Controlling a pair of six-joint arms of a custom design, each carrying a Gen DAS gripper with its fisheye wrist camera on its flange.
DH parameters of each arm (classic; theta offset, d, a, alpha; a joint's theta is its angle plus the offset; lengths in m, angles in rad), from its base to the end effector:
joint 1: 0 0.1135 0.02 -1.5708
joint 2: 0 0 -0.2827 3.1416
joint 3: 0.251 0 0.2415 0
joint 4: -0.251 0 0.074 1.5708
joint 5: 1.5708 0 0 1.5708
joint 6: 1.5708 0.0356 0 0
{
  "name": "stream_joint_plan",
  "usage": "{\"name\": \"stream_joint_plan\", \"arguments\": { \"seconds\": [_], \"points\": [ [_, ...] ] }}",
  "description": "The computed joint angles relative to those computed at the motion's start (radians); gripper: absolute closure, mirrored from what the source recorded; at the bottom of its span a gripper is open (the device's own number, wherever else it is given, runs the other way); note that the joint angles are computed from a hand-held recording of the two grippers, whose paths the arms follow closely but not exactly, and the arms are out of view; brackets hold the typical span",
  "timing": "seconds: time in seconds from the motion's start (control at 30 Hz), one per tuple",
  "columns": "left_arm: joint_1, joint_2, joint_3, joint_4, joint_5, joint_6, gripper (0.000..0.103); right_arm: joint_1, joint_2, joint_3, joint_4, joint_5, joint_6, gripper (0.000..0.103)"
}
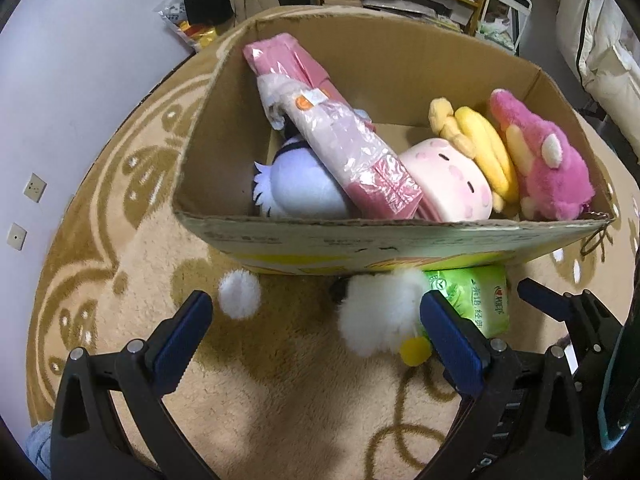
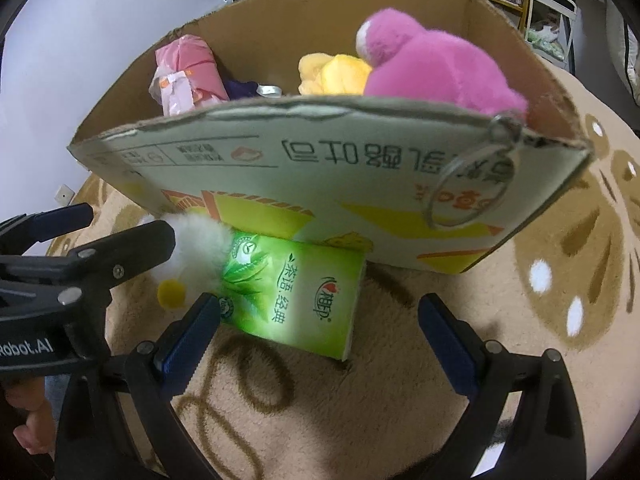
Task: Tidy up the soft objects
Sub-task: 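Grasp the white fluffy chick plush with the left gripper while the right grasps the green tissue pack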
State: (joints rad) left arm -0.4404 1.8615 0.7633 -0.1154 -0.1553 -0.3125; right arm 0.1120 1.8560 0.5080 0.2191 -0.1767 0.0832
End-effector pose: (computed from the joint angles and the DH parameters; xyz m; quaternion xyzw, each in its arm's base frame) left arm 0.2729 -0.1225 0.1011 0.0490 0.9800 0.0059 0.1928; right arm 0.2541 0.0349 0.0713 -0.0333 0.9715 0.1069 0.2089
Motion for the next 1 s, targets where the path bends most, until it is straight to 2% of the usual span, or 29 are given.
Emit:
{"name": "stream_joint_plan", "arguments": {
  "seconds": [0.17,0.5,0.63,0.77,0.87,0.93,1.0],
  "points": [
    [-0.010,0.050,0.033,-0.008,-0.035,-0.002,0.000,0.010,0.023,0.021,0.000,-0.009,-0.002,0.000],
    [0.000,0.114,0.065,0.008,-0.009,-0.023,0.001,0.062,0.071,0.046,0.026,0.008,0.036,0.000],
    [0.014,0.151,0.077,0.010,0.034,-0.031,0.013,0.077,0.107,0.053,0.054,0.009,0.052,0.000],
    [0.021,0.165,0.078,0.020,0.058,-0.037,0.020,0.094,0.130,0.067,0.064,0.018,0.066,0.000],
    [0.021,0.164,0.070,0.030,0.080,-0.027,0.036,0.088,0.134,0.058,0.075,0.014,0.061,0.000],
    [0.024,0.158,0.058,0.044,0.124,-0.020,0.058,0.090,0.138,0.062,0.074,0.013,0.067,0.000],
    [0.021,0.150,0.050,0.050,0.144,-0.018,0.066,0.088,0.151,0.068,0.078,0.009,0.071,0.000]
  ]
}}
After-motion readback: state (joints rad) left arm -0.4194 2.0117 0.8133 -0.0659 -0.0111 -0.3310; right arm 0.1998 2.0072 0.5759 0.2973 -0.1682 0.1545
